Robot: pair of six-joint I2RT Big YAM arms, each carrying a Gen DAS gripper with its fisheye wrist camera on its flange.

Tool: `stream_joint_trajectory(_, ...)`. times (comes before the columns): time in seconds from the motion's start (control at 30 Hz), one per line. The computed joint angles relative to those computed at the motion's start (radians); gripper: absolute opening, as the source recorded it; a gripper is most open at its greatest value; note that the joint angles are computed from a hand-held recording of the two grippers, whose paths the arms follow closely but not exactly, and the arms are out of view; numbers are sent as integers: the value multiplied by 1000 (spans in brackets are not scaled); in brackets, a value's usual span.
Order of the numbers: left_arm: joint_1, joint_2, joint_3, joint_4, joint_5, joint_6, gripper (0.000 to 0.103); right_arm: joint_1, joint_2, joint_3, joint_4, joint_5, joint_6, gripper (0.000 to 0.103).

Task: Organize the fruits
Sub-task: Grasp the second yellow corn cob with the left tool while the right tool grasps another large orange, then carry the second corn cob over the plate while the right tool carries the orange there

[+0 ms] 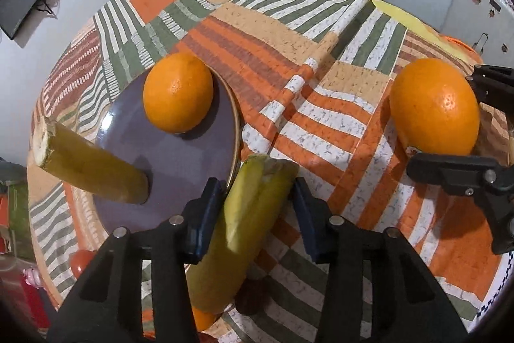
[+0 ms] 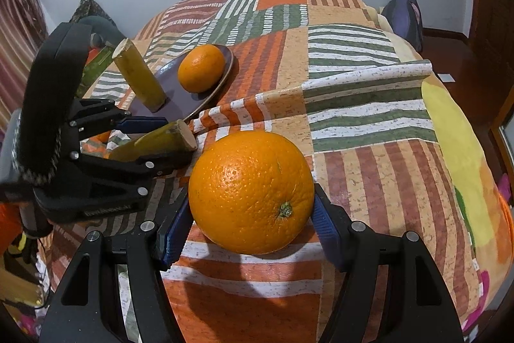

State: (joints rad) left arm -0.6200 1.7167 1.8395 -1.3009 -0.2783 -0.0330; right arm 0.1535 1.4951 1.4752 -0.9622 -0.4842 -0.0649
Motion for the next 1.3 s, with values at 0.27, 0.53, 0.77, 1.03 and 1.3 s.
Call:
stream_joint_trajectory(0.27, 29, -49, 34, 2, 11, -37, 36, 4, -13, 7, -2, 10, -8, 66)
stream_joint_trajectory(0.53, 63, -162, -17, 32, 26, -116, 34, 31, -37, 24, 10, 27, -10, 66)
stream_joint_trajectory(0.77, 100, -249, -103, 84, 51, -181, 33, 70, -37, 44, 16, 62, -15, 66)
stream_joint_trajectory(1.03, 155, -305, -144, 124, 80, -226, 33, 112, -15, 80, 18, 93, -25, 66)
stream_joint_trajectory(1.3, 219, -305, -140, 147, 91, -234, 33, 154, 35, 142, 24, 112, -19, 66)
